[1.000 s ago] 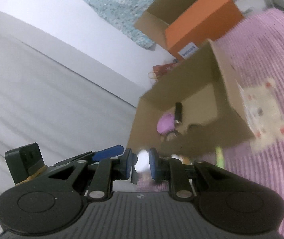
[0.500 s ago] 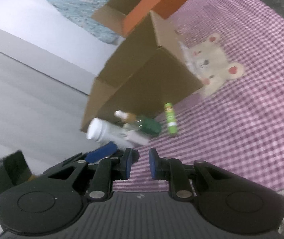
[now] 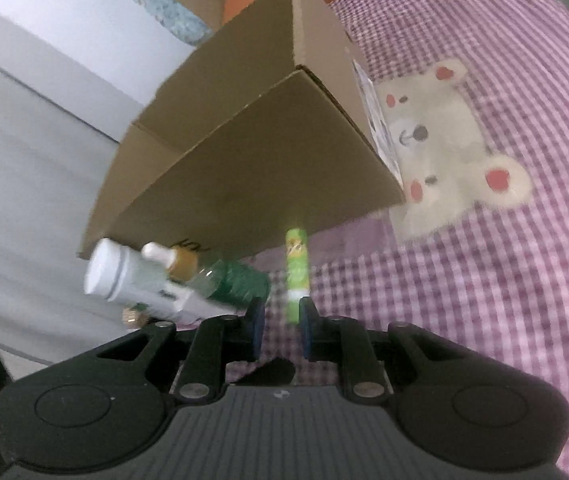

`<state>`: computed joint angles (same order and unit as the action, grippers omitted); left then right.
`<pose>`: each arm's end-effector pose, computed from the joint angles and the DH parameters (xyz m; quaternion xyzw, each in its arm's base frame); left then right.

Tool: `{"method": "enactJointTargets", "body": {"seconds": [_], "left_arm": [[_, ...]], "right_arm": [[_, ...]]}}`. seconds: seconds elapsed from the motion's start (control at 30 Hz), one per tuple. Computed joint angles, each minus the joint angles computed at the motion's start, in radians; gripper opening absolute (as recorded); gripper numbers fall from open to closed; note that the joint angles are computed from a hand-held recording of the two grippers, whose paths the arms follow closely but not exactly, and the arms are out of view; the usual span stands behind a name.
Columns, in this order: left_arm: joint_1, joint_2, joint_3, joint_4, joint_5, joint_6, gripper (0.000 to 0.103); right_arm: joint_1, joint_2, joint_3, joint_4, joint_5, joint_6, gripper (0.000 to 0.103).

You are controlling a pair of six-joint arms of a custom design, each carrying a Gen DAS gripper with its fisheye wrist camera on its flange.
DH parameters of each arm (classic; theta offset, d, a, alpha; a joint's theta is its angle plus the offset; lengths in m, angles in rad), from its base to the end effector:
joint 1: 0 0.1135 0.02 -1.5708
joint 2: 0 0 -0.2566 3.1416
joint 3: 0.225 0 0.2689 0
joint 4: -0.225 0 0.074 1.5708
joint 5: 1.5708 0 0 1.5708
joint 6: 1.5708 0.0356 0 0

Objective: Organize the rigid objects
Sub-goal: 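Move the right tool to the green lip balm tube and grasp it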

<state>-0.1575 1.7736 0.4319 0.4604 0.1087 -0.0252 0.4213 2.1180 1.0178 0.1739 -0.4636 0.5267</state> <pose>0.2554 -0.0445 0.0388 0.0804 0.9365 -0.0817 0.3314 0.3489 0.1738 0.0416 -0.0240 0.9257 0.3346 0.1748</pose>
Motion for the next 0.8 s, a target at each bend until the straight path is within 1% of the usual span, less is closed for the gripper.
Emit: {"method": "enactJointTargets", "body": {"seconds": [0.1, 0.2, 0.27, 0.37, 0.43, 0.57, 0.67, 0.8], "left_arm": [[0.005, 0.028, 0.026, -0.009, 0.009, -0.001, 0.05], [0.008, 0.045, 0.049, -0.028, 0.016, -0.004, 0.045], [0.014, 0.05, 0.053, -0.031, 0.025, -0.006, 0.045], [0.021, 0.05, 0.05, -0.031, 0.033, -0.005, 0.045], [0.028, 0.051, 0.055, -0.04, 0.044, -0.003, 0.045], [0.033, 0.034, 0.054, -0.067, 0.059, -0.005, 0.045], [0.048, 0.021, 0.055, -0.105, 0.101, -0.012, 0.045], [0.028, 0.007, 0.044, -0.135, 0.086, -0.001, 0.045]], "right_arm": [[0.024, 0.064, 0.102, -0.058, 0.062, -0.056, 0.02], [0.041, 0.117, 0.181, -0.107, 0.092, -0.104, 0.02], [0.055, 0.136, 0.214, -0.134, 0.112, -0.14, 0.02], [0.069, 0.145, 0.228, -0.136, 0.126, -0.17, 0.018], [0.077, 0.143, 0.217, -0.123, 0.128, -0.167, 0.017], [0.07, 0.112, 0.155, -0.086, 0.099, -0.145, 0.016], [0.062, 0.095, 0.101, -0.045, 0.072, -0.11, 0.016], [0.053, 0.064, 0.013, 0.016, 0.026, -0.057, 0.016]]}}
